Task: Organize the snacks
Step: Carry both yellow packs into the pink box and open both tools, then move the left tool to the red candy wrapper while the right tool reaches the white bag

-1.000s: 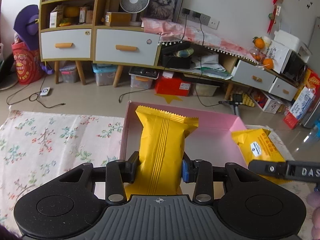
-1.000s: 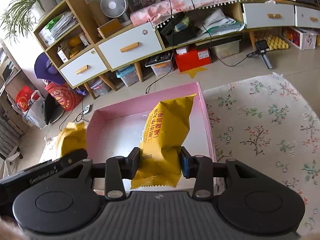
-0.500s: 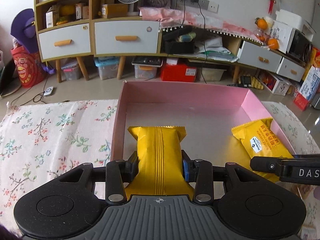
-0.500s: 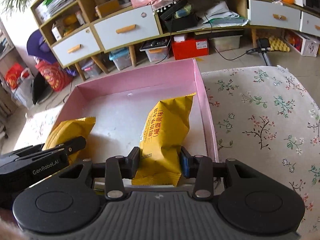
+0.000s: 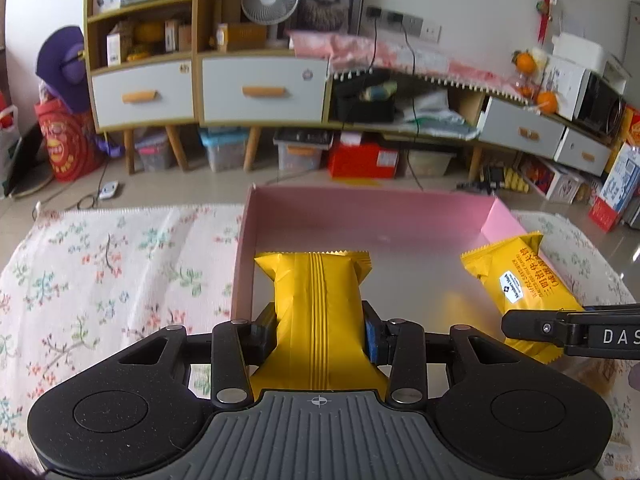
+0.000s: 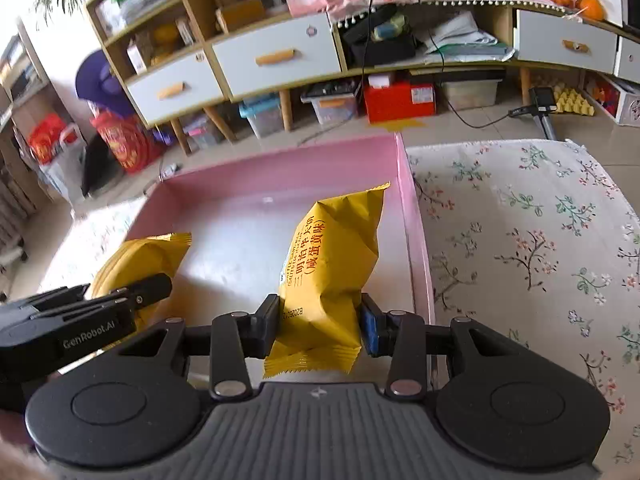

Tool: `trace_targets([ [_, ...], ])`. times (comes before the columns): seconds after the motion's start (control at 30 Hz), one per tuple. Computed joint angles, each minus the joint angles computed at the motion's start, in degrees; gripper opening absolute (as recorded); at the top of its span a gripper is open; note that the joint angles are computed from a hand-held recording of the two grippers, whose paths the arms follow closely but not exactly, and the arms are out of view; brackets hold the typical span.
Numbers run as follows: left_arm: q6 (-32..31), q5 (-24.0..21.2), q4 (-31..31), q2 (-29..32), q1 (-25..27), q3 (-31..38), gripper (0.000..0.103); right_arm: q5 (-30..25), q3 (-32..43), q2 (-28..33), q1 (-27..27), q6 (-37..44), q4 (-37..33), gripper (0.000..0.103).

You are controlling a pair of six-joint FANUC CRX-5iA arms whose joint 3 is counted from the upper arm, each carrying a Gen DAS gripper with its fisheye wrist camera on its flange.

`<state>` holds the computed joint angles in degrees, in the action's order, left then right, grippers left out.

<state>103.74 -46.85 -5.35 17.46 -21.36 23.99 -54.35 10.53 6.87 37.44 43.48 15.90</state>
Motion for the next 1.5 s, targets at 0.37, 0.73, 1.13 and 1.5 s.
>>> trace_targets([
  [0.37,0.6,-0.4,-1.4,0.0,-0.7,0.5,0.068,2.4,-2.6,-1.7,0.0,-3.2,3.9,0.057],
  [0.73,2.9,-4.8,-2.4,-5.6,-2.0,-1.4,0.089,-1.5,-2.7,-4.7,1.9,-3.1,5.3,0.082],
  [1.13,5.0,-11.6,-4.5,-12.6,-3.7,-5.3,0.1,-5.3,-6.2,-10.1,6.6,-4.0,8.9,0.097],
  [1.5,-1.2,-11.7,-4.5,-19.1,-3.2,-13.7,0.102,-5.5,-12.3,-14.4,10.0,-4.8,11.1,0.103],
])
